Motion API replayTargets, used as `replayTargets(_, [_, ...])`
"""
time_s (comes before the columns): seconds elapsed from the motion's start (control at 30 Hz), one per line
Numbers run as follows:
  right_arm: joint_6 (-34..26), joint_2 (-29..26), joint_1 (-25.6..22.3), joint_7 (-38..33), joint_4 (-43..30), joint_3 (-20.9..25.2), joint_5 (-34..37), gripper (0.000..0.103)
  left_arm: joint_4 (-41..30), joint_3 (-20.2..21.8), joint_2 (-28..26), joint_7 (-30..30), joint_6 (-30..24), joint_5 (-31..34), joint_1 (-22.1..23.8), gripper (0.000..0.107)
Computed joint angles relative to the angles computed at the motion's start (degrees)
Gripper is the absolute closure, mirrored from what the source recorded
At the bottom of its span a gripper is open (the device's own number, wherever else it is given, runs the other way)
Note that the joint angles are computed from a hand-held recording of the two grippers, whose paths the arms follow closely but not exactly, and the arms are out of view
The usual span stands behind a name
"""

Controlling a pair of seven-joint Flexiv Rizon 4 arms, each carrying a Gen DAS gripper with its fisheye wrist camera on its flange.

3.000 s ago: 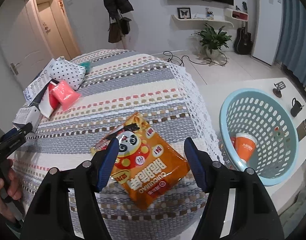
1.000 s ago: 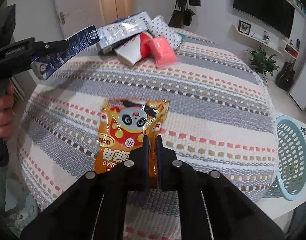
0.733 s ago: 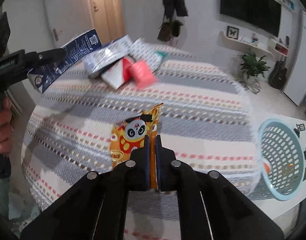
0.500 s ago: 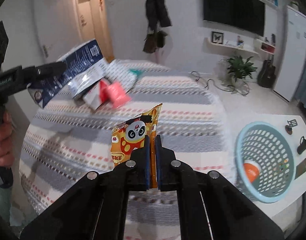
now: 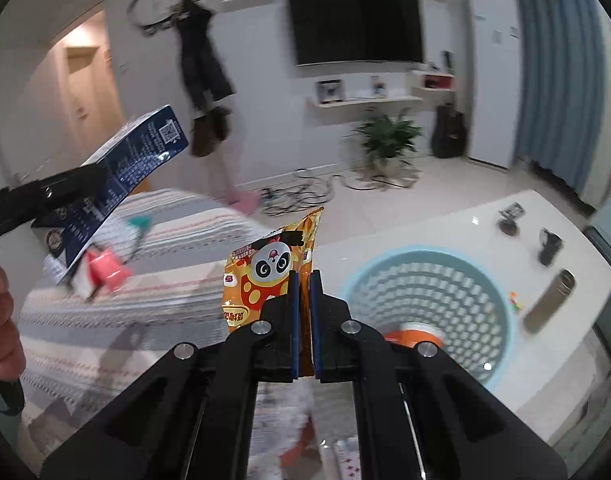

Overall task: Collect trash
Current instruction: 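Carry the carton and snack bag over the basket and release both, then move both tools back to the bed and grasp a white-blue carton with the left tool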

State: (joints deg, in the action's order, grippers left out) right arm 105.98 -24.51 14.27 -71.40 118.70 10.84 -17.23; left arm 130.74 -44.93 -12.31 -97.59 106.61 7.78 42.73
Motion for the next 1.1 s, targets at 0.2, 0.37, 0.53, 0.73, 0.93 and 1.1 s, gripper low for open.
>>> replayTargets(0.2, [-1.49, -2.37, 1.19, 2.04, -1.76, -5.60, 3.86, 0.099, -9.63, 9.74, -10.22, 6.55, -3.75, -3.44, -16.15, 0.055])
replayTargets(0.37, [-3.70, -5.40, 3.72, 4.27, -3.49, -10.85, 6.80, 0.099, -15.88, 10.66, -18.22, 11.64, -8.14, -7.61, -21.59, 0.055])
replayTargets(0.53, [-5.58, -7.74, 6.77, 6.22, -4.02, -15.82, 8.41, 0.099, -20.32, 14.19, -23.04, 15.45, -11.70, -11.65, -27.49, 0.055])
replayTargets(0.73, [-7.35, -10.11, 5.21, 7.47, -5.58, -15.14, 7.89, 0.099, -22.96, 16.81, -25.14, 18.81, -13.52, -16.25, -31.82, 0.054])
replayTargets(0.93, [-10.45, -11.14, 0.63, 7.80, -7.45, -10.50, 6.53, 0.086, -22.33, 16.47, -24.85, 22.27, -14.08, -20.22, -32.36, 0.047])
replayTargets(1.1, [-7.42, -10.33, 3.12, 9.21, -5.30, -13.60, 7.12, 0.048, -19.90, 13.91, -23.68, 23.52, -12.64, -21.75, -29.99, 0.041])
